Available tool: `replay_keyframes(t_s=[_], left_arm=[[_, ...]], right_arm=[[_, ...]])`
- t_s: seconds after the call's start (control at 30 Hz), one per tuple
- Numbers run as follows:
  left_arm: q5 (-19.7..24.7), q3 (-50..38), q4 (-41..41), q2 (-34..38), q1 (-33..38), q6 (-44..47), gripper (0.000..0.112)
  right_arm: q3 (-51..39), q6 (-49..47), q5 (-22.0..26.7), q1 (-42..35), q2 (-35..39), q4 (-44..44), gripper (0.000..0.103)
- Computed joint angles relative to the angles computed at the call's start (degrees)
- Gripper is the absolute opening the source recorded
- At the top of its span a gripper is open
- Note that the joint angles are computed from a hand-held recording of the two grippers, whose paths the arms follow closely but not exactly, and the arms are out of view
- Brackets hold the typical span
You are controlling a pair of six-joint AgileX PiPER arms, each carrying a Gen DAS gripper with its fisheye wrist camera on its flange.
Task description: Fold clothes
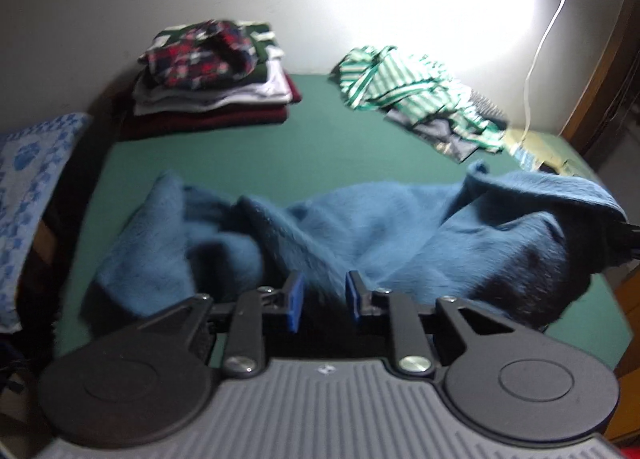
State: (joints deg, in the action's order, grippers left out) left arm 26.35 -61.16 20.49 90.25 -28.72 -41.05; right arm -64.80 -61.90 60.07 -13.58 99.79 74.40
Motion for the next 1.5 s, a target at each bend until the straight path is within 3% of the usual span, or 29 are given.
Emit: replay_keyframes(t_s=[0.1,0.13,0.27,0.3,0.37,0.43,0.5,0.6,0.63,0.7,0.8,0.9,0.93,0.97,1.03,1.1,1.2,1.37,1.5], left_arm=[[2.23,2.84,-3.00,0.04,0.57,3.54,0.023],[2.80,3.61,-4.46,0.07,0.50,5.09,0.030],[0.23,7.16,-9.26,-1.61,-2.00,7.30,0.077],[-0.35,7.19,-7.90,-1.39,-3.54,5.39,0.082],[-1.43,7.11,-3.77,-0.73,-6.85,-0.01,0.098],[-2.11,5.51,-1.86,1.31,-8.81,-4.09,0.101],[0.86,1.50,2.21,5.64,-10.64,-8.69,0.101],[8.17,-4.79,8.93,12.72,-13.18,-16.81,0.090],[8.47,-5.66,6.62,13.83,-12.58,-15.24,0.083],[8.08,-6.30,3.05,15.33,-11.47,-13.62,0.081],[8.45,-6.23,6.15,15.93,-12.59,-17.40,0.071],[7.81,-6.60,5.39,15.48,-13.08,-17.57,0.033],[8.34,-7.13,5.10,15.42,-13.25,-17.33,0.016],[9.66,-7.55,7.02,15.37,-13.98,-19.01,0.011],[12.23,-8.22,10.11,15.37,-15.22,-21.76,0.011],[14.72,-8.70,11.96,15.00,-16.14,-24.00,0.010],[18.01,-7.35,15.38,11.65,-17.89,-27.98,0.008],[24.58,-5.11,18.18,5.18,-21.49,-30.91,0.008],[28.11,-3.86,15.69,3.29,-23.67,-31.49,0.009]], right_arm=[[3.45,3.94,-3.39,0.51,0.22,-8.64,0.019],[4.92,4.75,-5.44,1.35,-0.06,-12.18,0.019],[8.94,7.43,-12.05,5.20,-1.58,-23.36,0.026],[9.46,7.19,-13.99,5.99,-2.46,-23.59,0.028],[10.17,5.38,-16.80,6.66,-4.06,-21.72,0.038],[10.56,2.32,-18.78,6.70,-5.47,-17.91,0.059],[11.12,0.00,-22.29,7.82,-6.29,-15.34,0.069],[12.10,-0.02,-29.88,11.23,-5.33,-14.60,0.070],[12.11,0.42,-30.40,11.51,-4.42,-14.74,0.070],[11.74,2.12,-30.40,12.06,-2.40,-15.46,0.070],[12.24,0.74,-29.07,12.29,-1.24,-14.47,0.070],[13.35,-4.50,-28.76,13.14,-0.58,-12.44,0.070],[13.55,-5.99,-29.39,13.69,-0.48,-12.67,0.070],[13.76,-7.28,-30.19,14.26,-0.43,-13.01,0.068],[13.89,-8.16,-31.69,14.34,-0.67,-14.38,0.040],[12.32,-7.82,-26.97,10.74,-0.15,-14.74,0.019],[10.12,-8.58,-19.23,4.99,0.41,-14.54,0.016],[5.17,-9.00,-0.61,-4.18,1.07,-17.07,0.016],[3.48,-8.32,7.39,-5.75,1.74,-21.98,0.016]])
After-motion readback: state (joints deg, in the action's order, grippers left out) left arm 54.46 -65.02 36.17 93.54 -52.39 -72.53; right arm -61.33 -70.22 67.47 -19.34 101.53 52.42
